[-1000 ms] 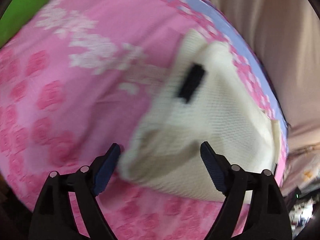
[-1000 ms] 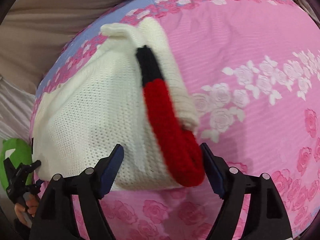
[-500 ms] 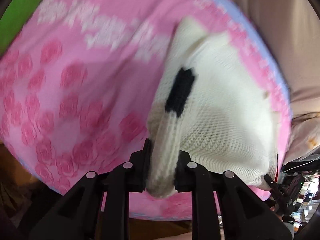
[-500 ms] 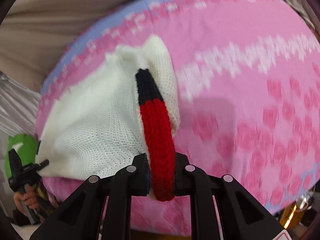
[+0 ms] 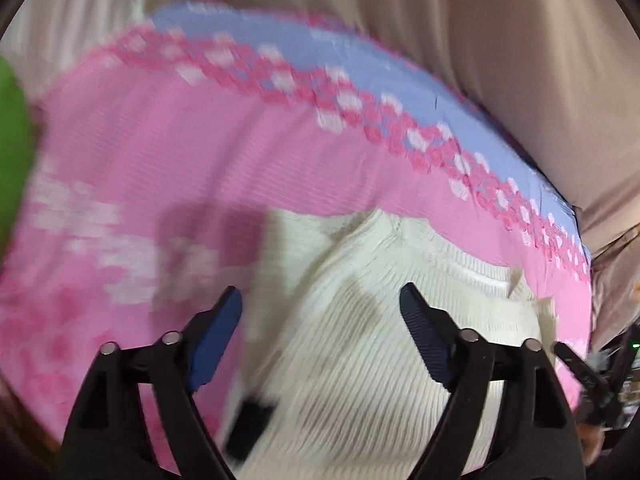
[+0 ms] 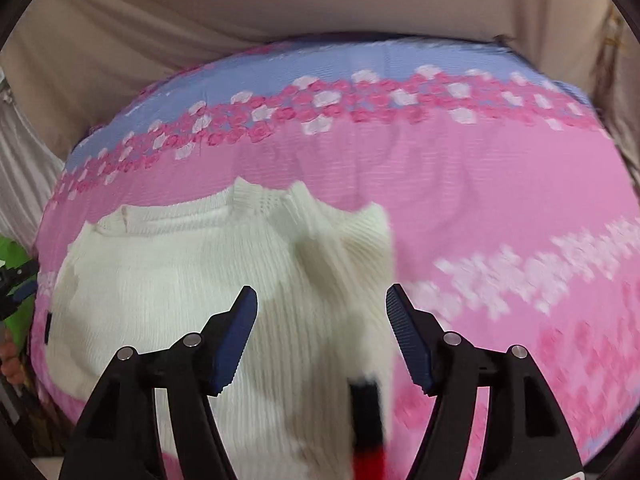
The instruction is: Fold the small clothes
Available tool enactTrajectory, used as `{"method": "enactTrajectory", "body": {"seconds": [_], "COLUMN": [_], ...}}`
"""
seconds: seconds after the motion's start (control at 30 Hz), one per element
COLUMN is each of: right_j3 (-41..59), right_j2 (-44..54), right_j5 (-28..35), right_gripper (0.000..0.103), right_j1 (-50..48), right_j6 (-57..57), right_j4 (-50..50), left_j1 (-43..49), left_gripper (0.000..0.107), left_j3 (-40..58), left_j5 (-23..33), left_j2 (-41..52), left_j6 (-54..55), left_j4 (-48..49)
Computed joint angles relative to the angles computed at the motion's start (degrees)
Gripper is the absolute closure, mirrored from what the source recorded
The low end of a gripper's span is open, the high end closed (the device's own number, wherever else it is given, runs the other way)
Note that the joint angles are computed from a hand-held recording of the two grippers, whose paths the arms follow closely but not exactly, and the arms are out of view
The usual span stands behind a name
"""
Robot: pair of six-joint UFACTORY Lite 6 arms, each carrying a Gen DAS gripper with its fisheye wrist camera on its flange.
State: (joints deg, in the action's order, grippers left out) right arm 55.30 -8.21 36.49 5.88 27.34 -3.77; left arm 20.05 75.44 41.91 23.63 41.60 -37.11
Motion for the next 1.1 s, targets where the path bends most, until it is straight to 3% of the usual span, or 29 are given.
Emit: {"method": "enactTrajectory", "body": {"seconds": [0.03, 0.07, 0.1, 0.13, 0.23, 0.33, 0.43, 0.53, 0.63, 0.73, 0.8, 0.83, 0.9, 1.1], "right_j3": [1.4, 2.3, 3.3, 3.6, 4.3, 7.3, 10.8, 12.4, 13.3, 14.7, 15.3, 15.2, 14.1, 6.1], "right_j2": [4.8, 7.9, 10.6, 12.0, 6.4, 1.4, 11.4, 22.5, 19.5, 14.4, 11.4, 9.6, 6.9, 7.0], "right_j5": [-2.5, -3.8, -4.5, -5.0, -4.7, -3.9, -4.3, -5.5, -3.5, 0.9, 3.1, 3.3, 3.5, 1.8], "right_gripper": [0.039, 0.048, 0.081, 0.096, 0.096, 0.096, 0.096, 0.095, 0.089, 0.084, 0.071, 0.069, 0.069, 0.085], "right_j1": [-0.9, -1.1, -1.6, -2.5, -6.1, -8.9, -12.2, -11.8, -10.0, -6.1, -3.8, -2.9, -0.7, 4.6], "right_j6": [-2.5, -2.5, -3.8, -6.9, -11.3, -10.8, -15.4, -16.2, -11.9, -3.1, 0.6, 0.7, 0.6, 4.8], "right_j4": [2.1, 2.3, 3.6, 7.2, 15.0, 14.5, 15.7, 15.4, 12.0, 1.7, -1.9, -1.1, 1.0, -3.5], "left_j1": [-1.8, -1.5, -1.8, -1.6, 0.7, -1.4, -5.0, -6.2, -6.4, -4.4, -2.9, -2.3, -1.3, 1.5], "left_gripper": [0.060, 0.089, 0.100, 0.100, 0.100, 0.100, 0.100, 0.100, 0.098, 0.095, 0.087, 0.083, 0.068, 0.067], "left_j3": [3.2, 4.8, 5.6, 6.0, 5.7, 8.7, 13.5, 11.0, 10.5, 9.7, 7.2, 4.9, -0.2, -9.8], "left_j5": [0.7, 2.4, 2.8, 3.3, 6.4, 2.6, -0.1, -3.6, -3.1, -0.8, -0.4, -1.1, -3.1, -5.8], "left_j2": [4.5, 6.5, 7.4, 6.7, 0.7, 2.8, 12.0, 10.9, 9.4, 7.2, 4.1, 1.7, -2.6, -8.3], "left_j6": [-2.3, -2.2, -3.2, -3.6, -0.9, -4.9, -12.5, -12.5, -11.9, -10.7, -9.6, -9.3, -8.1, -5.1], "left_j4": [1.1, 2.5, 4.5, 4.2, 1.4, 5.8, 13.5, 15.5, 16.2, 13.7, 11.4, 11.5, 11.1, 12.6]}}
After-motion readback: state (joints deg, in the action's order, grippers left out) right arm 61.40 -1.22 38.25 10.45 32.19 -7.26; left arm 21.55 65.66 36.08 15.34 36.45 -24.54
